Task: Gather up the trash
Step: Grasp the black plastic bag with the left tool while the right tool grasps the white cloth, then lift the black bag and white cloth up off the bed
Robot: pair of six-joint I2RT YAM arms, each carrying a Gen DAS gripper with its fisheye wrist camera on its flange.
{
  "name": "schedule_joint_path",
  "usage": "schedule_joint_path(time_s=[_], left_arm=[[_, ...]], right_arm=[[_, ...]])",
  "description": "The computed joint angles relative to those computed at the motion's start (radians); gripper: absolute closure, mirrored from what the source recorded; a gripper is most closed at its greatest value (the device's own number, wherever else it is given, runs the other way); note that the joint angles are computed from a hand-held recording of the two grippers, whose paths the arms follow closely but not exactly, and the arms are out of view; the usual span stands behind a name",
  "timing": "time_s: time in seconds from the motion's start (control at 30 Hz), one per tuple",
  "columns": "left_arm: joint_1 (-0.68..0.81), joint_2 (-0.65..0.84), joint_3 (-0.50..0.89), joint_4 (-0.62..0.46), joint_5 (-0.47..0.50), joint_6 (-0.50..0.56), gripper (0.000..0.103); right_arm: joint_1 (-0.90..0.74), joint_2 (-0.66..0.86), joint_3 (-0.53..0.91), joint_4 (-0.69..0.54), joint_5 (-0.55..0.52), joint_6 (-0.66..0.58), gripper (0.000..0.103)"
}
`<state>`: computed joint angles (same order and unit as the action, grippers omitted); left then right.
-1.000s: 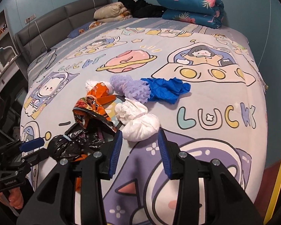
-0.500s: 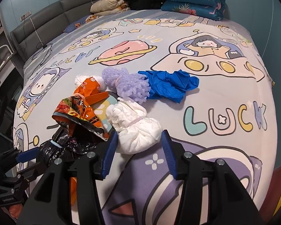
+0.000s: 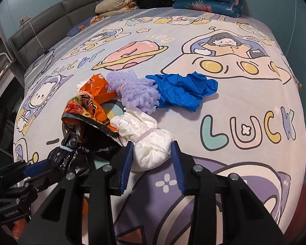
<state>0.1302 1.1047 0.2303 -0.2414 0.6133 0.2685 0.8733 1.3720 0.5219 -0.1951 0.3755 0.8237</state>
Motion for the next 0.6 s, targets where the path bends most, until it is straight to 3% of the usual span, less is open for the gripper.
schedule_joint_path(time_s=[0.33, 0.6], left_arm=[[-0.001, 0.0, 0.004, 0.01, -0.017, -0.022, 0.08], [0.124, -0.098, 0.031, -0.15, 0.049, 0.076, 0.08]], right_arm=[[0.05, -0.051, 0.007, -0.065, 0.058, 0.042, 0.076], [0.117, -0.209, -0.005, -0.212, 0.133, 0.111, 0.077]])
